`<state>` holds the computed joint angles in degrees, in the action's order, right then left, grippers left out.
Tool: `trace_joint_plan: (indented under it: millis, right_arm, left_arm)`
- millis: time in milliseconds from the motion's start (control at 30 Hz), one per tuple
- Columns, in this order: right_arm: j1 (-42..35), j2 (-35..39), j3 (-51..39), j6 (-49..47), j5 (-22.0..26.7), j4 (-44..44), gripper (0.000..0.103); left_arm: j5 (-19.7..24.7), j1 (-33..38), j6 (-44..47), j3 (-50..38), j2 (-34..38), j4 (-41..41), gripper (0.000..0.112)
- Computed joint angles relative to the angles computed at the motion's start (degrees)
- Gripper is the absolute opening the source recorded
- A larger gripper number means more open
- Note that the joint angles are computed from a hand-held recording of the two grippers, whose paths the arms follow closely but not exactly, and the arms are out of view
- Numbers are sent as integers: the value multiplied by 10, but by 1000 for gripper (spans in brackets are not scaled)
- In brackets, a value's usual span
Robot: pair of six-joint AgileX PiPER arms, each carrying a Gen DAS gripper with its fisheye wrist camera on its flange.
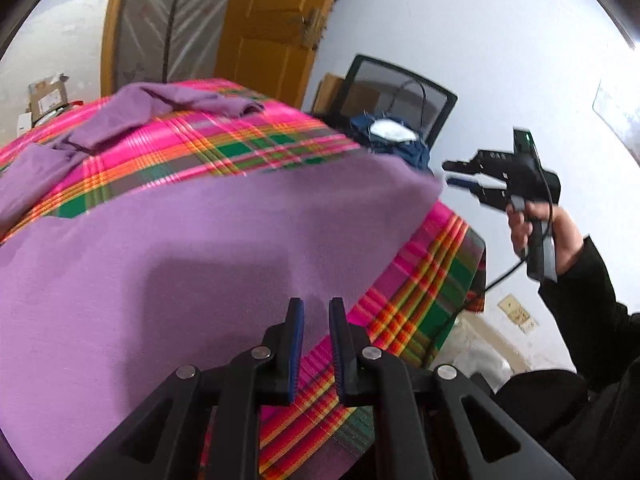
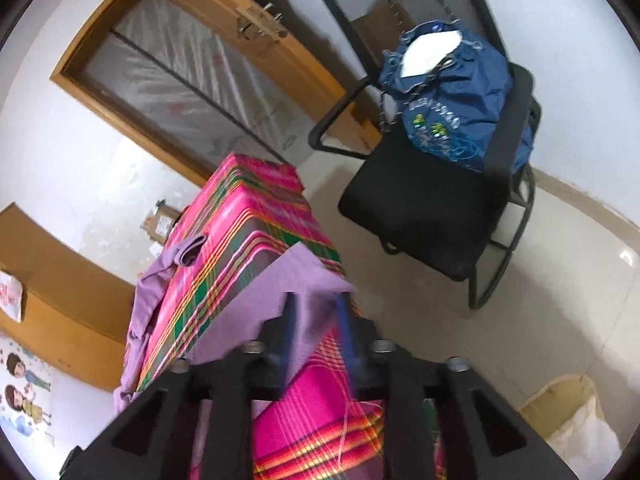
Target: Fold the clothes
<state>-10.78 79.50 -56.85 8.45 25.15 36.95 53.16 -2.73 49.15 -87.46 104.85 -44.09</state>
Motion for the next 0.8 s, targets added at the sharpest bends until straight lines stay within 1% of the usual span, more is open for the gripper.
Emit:
trace_joint_plan:
  millis: [33, 133, 200, 267, 333, 433, 500, 533, 567, 600, 633, 667, 733, 800]
  right_arm:
    - [-4, -6, 7, -4, -1, 10, 43]
    - [-17, -9, 23, -51, 11, 71, 43]
    - [-19, -2, 30, -70, 14, 102, 43]
    - [-28, 12, 36, -111, 26, 158, 43]
    - [-41, 34, 37, -163, 50, 229, 43]
    - [-52, 69, 41, -233, 81, 324, 44]
    - [-54, 82, 45, -274, 88, 373, 43]
    - [-51, 81, 49, -294, 82, 389, 39]
    - [-48, 79, 52, -315, 75, 407, 21]
    - [-45, 73, 54, -325, 67, 411, 7]
    - [-40, 63, 55, -322, 56, 400, 6]
    - [-34, 53, 55, -318, 46, 388, 5]
    - [-26, 35, 56, -308, 28, 364, 5]
    - [-24, 9, 66, -285, 19, 342, 4]
  left_arm:
    - [1, -1, 2, -2, 2, 2, 14]
    - [7, -15, -3, -11, 11, 21, 15]
    - [1, -27, -4, -8, 12, 36, 15]
    - [-7, -36, 4, -2, 12, 43, 15]
    - [-19, -39, 16, 7, 10, 37, 16]
    - [-19, -40, 18, 4, 13, 35, 17]
    - [-23, -42, 20, 4, 14, 36, 17]
    - [-26, -44, 22, 6, 13, 36, 17]
    - [-31, -46, 24, 8, 12, 37, 16]
    - [-38, -48, 22, 11, 10, 40, 6]
    - [-41, -49, 18, 10, 11, 43, 0]
    - [-42, -49, 15, 9, 12, 45, 0]
    - [-29, -44, 20, 4, 15, 37, 0]
    - [-3, -34, 34, -2, 17, 18, 0]
